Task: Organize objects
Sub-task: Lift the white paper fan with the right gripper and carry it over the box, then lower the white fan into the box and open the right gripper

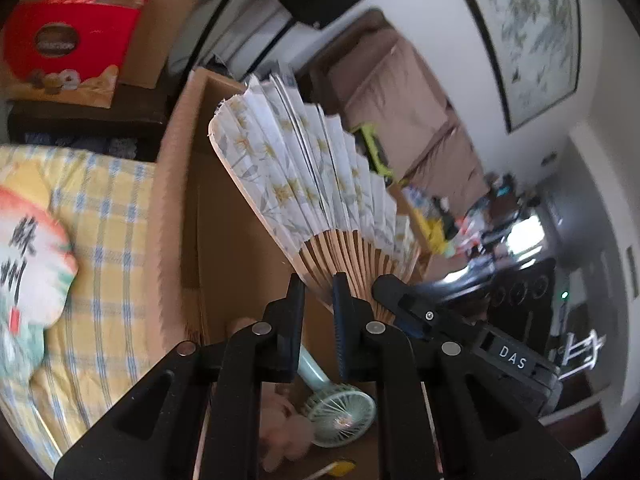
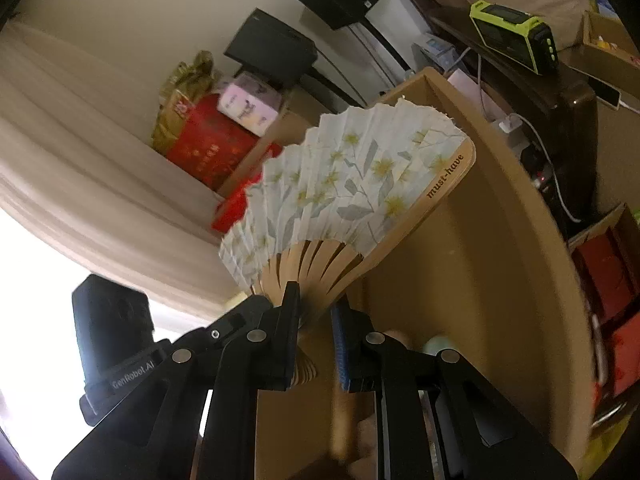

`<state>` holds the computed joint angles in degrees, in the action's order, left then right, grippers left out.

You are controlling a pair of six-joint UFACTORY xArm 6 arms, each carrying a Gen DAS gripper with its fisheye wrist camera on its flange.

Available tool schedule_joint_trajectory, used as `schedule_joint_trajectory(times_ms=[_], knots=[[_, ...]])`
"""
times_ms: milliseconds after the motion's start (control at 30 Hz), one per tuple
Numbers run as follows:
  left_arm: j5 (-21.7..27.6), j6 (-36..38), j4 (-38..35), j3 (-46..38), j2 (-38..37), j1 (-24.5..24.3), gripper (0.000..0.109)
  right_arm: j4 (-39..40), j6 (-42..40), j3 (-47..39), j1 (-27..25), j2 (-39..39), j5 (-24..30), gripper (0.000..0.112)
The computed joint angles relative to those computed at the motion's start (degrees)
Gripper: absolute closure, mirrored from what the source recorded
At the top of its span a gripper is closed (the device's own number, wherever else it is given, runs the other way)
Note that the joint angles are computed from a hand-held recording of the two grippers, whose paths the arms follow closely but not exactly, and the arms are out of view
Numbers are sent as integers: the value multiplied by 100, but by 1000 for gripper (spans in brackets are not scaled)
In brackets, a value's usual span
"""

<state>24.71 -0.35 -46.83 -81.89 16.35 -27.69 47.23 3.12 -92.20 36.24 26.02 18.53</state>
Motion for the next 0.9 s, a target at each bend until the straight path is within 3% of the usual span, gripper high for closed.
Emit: schedule_joint_trajectory(times_ms=[233, 333, 467, 500, 633, 800, 900], knots=[[920, -1005, 1515, -1235, 910, 39, 92, -1954, 1280, -694, -259, 499, 728, 96], [1142, -1161, 1644, -1520, 1140, 50, 91, -2621, 1564, -1067, -269, 720, 1098, 96], [1254, -1024, 1612, -1663, 1249, -29, 100, -3410, 1862, -1739, -170, 1125, 1767, 106], [1239, -1023, 1655, -1667, 1248, -49, 104, -3555, 2021, -1790, -160, 1175, 1809, 106], [1086, -1008, 1540, -1429, 1084, -14, 103, -3939, 2514, -1762, -190, 1179, 1948, 104], [830, -601, 1084, -935, 676, 68, 77, -4042, 2591, -1351, -180, 888, 1762, 103], [762, -516, 1075, -722, 439, 85, 65, -3923, 2528, -1228, -156, 752, 1661, 95]])
